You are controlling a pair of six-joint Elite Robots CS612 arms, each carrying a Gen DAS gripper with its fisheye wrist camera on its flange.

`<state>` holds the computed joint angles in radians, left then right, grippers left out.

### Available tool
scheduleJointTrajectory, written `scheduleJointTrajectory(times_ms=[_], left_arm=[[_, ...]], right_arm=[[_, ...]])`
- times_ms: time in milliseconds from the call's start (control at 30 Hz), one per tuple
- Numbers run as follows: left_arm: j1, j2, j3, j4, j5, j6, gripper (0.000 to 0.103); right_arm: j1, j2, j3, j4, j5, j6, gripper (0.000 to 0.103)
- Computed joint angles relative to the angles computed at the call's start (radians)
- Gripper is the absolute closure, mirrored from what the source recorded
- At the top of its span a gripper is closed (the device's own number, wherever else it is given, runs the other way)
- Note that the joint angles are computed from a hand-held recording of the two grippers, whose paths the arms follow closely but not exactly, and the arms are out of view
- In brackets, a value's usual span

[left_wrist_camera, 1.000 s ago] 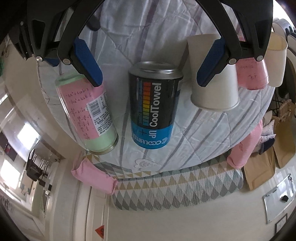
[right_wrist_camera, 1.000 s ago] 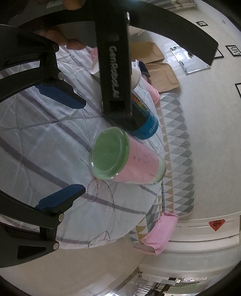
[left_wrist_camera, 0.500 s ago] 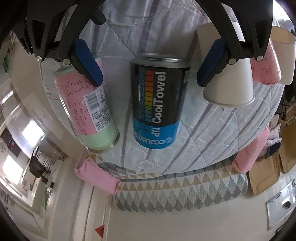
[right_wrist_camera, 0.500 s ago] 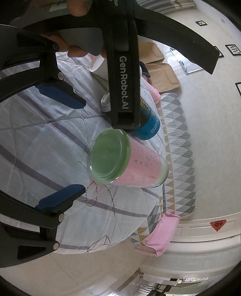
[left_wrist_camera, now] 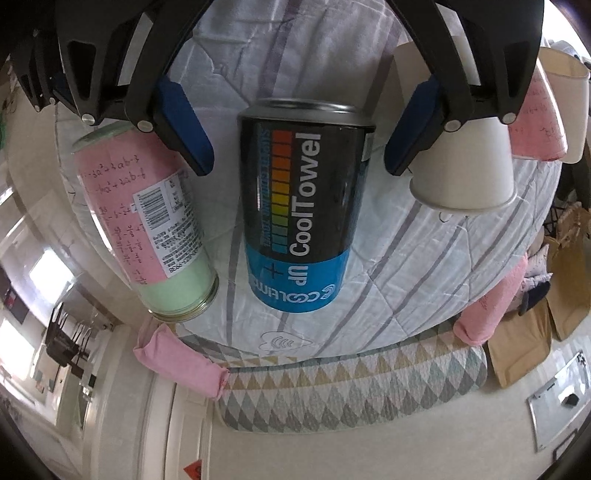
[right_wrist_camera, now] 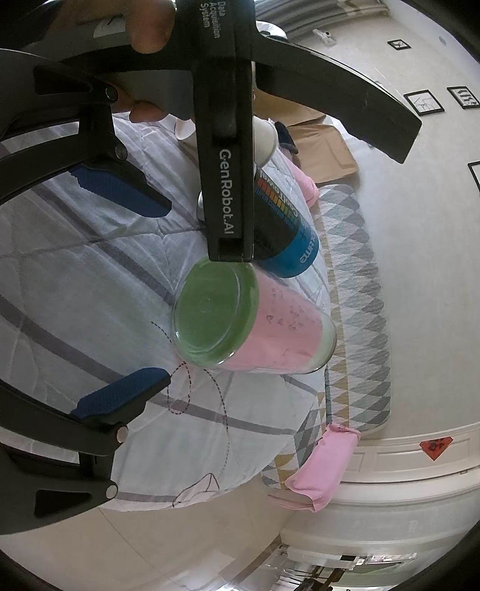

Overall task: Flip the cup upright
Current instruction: 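Lower the left tool around the can body and close its fingers, then lift the held can off the table with the left tool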

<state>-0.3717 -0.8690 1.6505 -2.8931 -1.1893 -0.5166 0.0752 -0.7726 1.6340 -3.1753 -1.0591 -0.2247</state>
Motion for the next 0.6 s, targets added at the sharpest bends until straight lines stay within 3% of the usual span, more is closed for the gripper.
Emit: scheduleJointTrajectory(times_ms=[133, 233, 600], left_arm=[[-0.001, 0.002, -0.005, 0.011, 0.009, 0.007, 0.019], [-0.004, 0.001, -0.006, 0.021, 0.020, 0.008, 0.033], [-0.004, -0.005, -0.004, 0.030, 0.007, 0.012, 0.034]], right_arm=[[0.001, 0.002, -0.005, 0.005, -0.002, 0.002, 0.018], [0.001, 0.003, -0.008, 0.007, -0.003, 0.004, 0.018], [0.001, 0.002, -0.009, 0.015, -0.003, 0.002, 0.018]])
